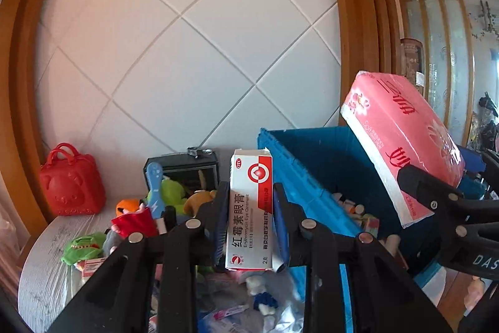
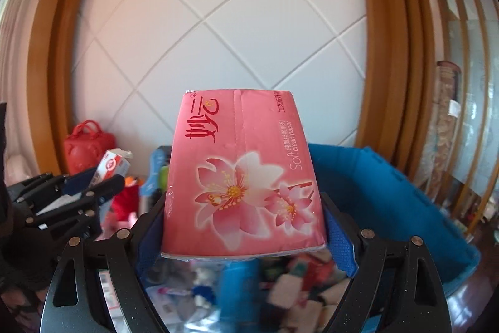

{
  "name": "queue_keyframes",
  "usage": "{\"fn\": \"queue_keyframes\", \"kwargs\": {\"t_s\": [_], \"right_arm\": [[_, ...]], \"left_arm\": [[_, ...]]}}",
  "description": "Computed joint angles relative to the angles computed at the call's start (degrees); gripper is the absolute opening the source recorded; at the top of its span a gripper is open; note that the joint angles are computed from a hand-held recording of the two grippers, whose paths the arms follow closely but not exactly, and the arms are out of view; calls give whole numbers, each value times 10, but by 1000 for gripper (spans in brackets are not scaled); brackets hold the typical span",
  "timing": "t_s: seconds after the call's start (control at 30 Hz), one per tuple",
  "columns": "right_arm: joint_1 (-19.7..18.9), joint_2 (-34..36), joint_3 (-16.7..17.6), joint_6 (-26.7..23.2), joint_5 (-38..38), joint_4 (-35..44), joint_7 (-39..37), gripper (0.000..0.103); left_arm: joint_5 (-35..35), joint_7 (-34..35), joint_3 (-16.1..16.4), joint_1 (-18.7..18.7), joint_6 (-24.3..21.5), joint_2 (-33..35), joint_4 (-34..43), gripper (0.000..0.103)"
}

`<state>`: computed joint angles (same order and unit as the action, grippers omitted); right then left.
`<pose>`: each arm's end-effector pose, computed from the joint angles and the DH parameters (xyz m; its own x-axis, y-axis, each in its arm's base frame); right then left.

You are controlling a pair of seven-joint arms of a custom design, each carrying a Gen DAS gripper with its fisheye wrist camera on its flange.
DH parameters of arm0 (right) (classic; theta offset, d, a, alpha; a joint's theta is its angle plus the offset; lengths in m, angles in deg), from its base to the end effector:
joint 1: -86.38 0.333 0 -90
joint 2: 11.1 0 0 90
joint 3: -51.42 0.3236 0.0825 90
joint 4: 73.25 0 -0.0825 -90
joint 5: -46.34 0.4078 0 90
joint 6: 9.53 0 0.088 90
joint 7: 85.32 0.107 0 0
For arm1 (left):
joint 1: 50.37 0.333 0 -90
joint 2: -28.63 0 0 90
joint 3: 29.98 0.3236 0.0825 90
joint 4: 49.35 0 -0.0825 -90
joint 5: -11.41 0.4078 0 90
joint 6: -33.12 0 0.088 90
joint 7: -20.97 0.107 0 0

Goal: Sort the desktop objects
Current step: 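Lift the tissue pack and ointment box and carry both over the crate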

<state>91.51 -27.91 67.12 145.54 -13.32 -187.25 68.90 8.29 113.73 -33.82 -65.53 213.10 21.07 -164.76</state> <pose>0.4862 0.2406 0.6890 -0.0400 -0.9954 0.0869 -0.3085 -0.0704 -0.9486 0.5506 -0.1873 0.6688 -0.3232 -0.9463 -0.0028 -0.2898 0.1018 -0.9517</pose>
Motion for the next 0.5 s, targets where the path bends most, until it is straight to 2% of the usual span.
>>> {"fn": "queue_keyframes", "kwargs": {"t_s": [0.07,0.1,0.13,0.23,0.3,0.37,0.5], "right_arm": [[-18,-24,-20,7,-8,-18,-9,88],[-27,-34,-26,9,-7,-26,-18,88],[-37,-43,-33,14,-4,-34,-28,88],[-65,-61,-57,34,17,-54,-72,88],[-74,-65,-79,45,50,-62,-117,88],[-71,-65,-108,50,99,-67,-180,88],[-72,-63,-143,61,171,-86,-266,88]], "left_arm": [[121,-130,-81,72,-3,21,36,26],[201,-213,-112,97,-15,32,59,26],[254,-270,-132,103,-35,48,90,26],[332,-353,-140,65,-95,93,164,26],[366,-383,-137,32,-139,121,208,26],[368,-382,-135,2,-173,147,241,26],[395,-400,-116,-57,-221,178,282,26]]}}
